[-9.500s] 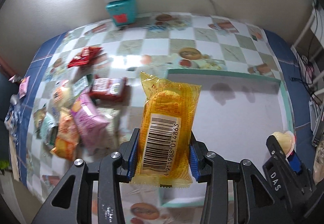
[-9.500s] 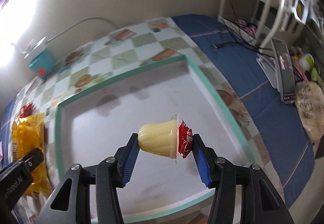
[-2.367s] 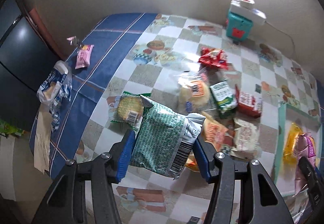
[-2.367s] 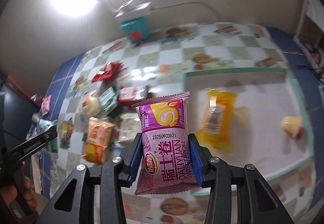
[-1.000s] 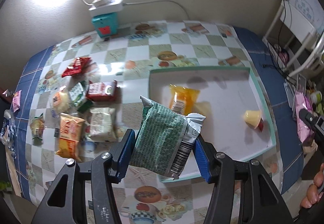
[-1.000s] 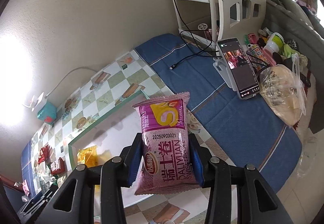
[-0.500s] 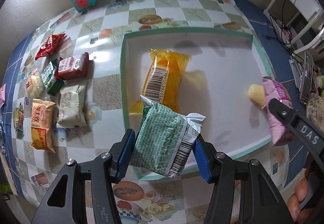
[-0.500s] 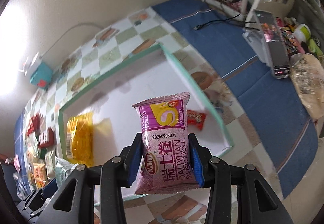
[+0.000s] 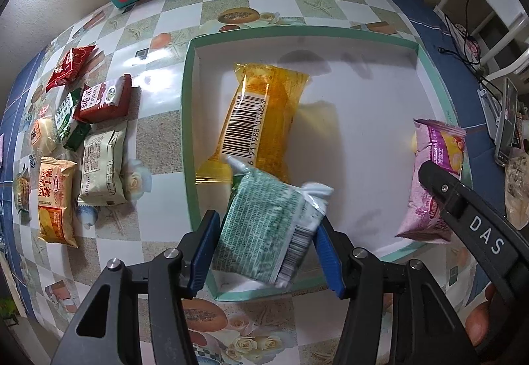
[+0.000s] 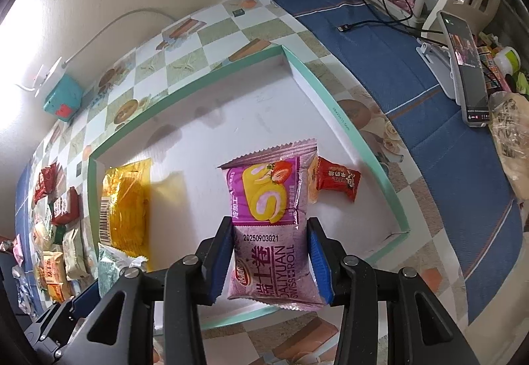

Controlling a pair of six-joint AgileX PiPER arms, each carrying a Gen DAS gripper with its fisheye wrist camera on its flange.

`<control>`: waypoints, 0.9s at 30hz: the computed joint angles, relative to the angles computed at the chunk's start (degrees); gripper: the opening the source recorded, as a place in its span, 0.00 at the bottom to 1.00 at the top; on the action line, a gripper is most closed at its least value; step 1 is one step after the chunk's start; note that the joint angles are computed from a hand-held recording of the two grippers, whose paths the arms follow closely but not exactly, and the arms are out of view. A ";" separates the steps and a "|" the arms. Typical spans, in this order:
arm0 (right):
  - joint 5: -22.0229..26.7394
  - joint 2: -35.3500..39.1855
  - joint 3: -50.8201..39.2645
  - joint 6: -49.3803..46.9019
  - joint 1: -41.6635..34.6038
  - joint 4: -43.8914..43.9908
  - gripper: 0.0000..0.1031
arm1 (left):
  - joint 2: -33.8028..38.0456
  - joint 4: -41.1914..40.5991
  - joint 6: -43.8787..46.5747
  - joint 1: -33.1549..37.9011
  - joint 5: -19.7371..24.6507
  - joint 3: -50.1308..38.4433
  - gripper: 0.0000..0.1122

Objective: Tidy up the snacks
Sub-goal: 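Open the right tool to drop the pink pack while the left tool releases the green pack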

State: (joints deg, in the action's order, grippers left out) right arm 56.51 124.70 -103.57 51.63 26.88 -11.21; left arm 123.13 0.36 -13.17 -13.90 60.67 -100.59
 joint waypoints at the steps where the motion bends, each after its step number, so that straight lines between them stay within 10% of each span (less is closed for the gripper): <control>1: 0.15 0.04 -0.19 -0.04 0.01 -0.01 0.48 | -0.05 -0.07 -0.03 0.11 0.04 -0.05 0.54; 27: 0.78 -5.53 -2.00 3.64 4.34 -8.87 1.00 | -11.78 1.39 -5.11 13.78 -6.72 7.90 0.85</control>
